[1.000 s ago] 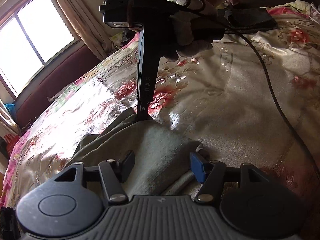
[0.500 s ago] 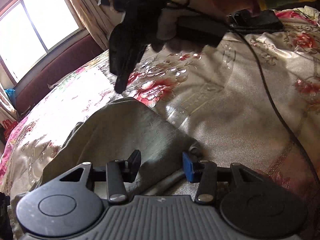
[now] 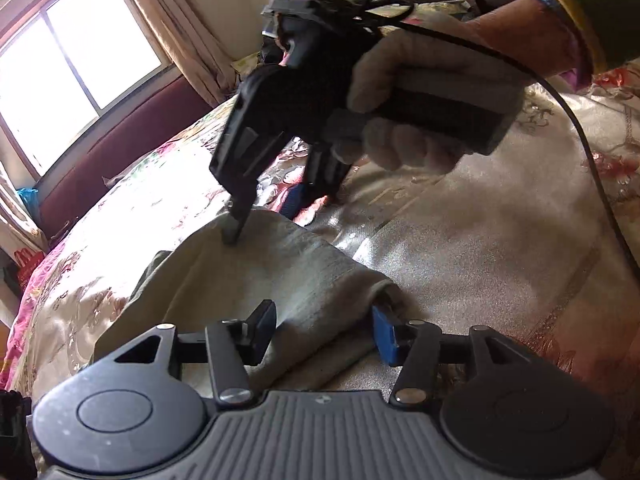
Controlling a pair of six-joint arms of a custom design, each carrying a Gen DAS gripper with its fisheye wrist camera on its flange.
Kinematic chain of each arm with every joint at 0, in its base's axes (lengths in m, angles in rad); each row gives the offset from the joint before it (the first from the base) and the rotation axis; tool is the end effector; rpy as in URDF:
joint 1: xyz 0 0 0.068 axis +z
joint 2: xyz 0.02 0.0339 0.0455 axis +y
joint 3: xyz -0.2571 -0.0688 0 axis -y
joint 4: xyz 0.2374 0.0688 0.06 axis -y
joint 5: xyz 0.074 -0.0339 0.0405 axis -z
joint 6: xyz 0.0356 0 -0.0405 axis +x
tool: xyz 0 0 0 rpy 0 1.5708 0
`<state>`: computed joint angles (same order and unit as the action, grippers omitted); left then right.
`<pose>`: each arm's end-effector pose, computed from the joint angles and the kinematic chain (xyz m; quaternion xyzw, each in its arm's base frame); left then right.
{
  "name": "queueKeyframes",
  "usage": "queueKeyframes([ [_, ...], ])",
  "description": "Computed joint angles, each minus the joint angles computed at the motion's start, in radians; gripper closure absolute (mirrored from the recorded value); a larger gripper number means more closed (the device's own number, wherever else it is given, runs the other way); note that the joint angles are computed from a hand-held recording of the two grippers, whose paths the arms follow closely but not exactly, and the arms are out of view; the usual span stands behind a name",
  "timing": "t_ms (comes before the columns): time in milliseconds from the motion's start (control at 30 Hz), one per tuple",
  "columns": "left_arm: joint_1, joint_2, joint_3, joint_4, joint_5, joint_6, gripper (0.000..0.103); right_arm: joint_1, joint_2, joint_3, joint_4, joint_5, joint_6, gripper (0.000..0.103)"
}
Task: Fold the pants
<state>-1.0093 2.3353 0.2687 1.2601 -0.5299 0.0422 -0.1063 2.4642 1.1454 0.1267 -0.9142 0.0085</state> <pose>0.1272 -0.1684 -0.0139 0.3649 0.8236 0.0478 0.4316 0.3739 -0.0115 -0.0292 -0.0324 0.8846 0.4247 0.1899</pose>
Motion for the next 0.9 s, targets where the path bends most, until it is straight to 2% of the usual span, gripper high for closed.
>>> queueKeyframes([
  [33,0.007,-0.006,0.002,-0.012,0.015,0.008,0.048,0.002,0.006,0.020,-0.009,-0.012,0.044,0.093],
  [100,0.030,-0.047,-0.006,-0.058,0.072,0.005,0.058,-0.003,0.005,-0.002,0.100,-0.053,0.168,0.094],
  [133,0.042,-0.057,-0.008,-0.071,0.095,-0.006,0.059,0.000,0.001,-0.033,0.203,-0.052,0.222,0.093],
  [167,0.049,-0.057,-0.010,-0.070,0.104,-0.013,0.059,0.009,-0.006,-0.055,0.279,-0.023,0.262,0.088],
  [200,0.055,-0.059,-0.012,-0.069,0.113,-0.012,0.059,0.019,-0.011,-0.061,0.315,0.012,0.288,0.084],
  [233,0.060,-0.068,-0.014,-0.077,0.118,-0.003,0.059,0.022,-0.019,-0.056,0.298,0.028,0.267,0.082],
  [267,0.060,-0.080,-0.021,-0.076,0.114,0.007,0.056,0.011,-0.027,-0.047,0.251,0.027,0.220,0.074],
  [300,0.059,-0.092,-0.035,-0.067,0.106,0.014,0.055,-0.003,-0.044,-0.054,0.208,0.031,0.180,0.061],
  [367,0.065,-0.109,-0.076,-0.035,0.097,0.022,0.053,-0.052,-0.089,-0.115,0.168,0.026,0.097,0.048],
  [433,0.081,-0.109,-0.117,0.018,0.090,0.030,0.049,-0.099,-0.121,-0.176,0.134,-0.003,0.014,0.046],
  [467,0.086,-0.106,-0.133,0.039,0.083,0.032,0.049,-0.108,-0.125,-0.187,0.099,-0.014,-0.023,0.040],
  [533,0.098,-0.100,-0.151,0.059,0.063,0.032,0.048,-0.088,-0.098,-0.167,0.025,-0.022,-0.089,0.039],
  [600,0.103,-0.102,-0.156,0.052,0.022,0.031,0.048,-0.038,-0.037,-0.124,-0.011,-0.043,-0.097,0.039],
  [633,0.104,-0.109,-0.162,0.049,-0.003,0.030,0.048,-0.019,-0.013,-0.130,0.044,-0.055,-0.052,0.039],
  [667,0.109,-0.119,-0.172,0.048,-0.021,0.027,0.048,-0.004,0.000,-0.145,0.114,-0.062,0.005,0.044],
  [700,0.115,-0.131,-0.186,0.049,-0.036,0.020,0.047,0.006,0.009,-0.147,0.153,-0.072,0.056,0.070],
  [733,0.118,-0.142,-0.198,0.047,-0.054,0.009,0.045,0.011,0.021,-0.135,0.162,-0.080,0.111,0.090],
  [767,0.120,-0.155,-0.204,0.034,-0.072,0.000,0.044,0.007,0.039,-0.116,0.156,-0.101,0.164,0.098],
  [833,0.121,-0.177,-0.209,-0.001,-0.110,-0.011,0.043,-0.024,0.041,-0.166,0.280,-0.129,0.231,0.098],
  [900,0.138,-0.208,-0.201,-0.046,-0.123,-0.008,0.043,-0.075,0.009,-0.229,0.320,-0.134,0.194,0.099],
])
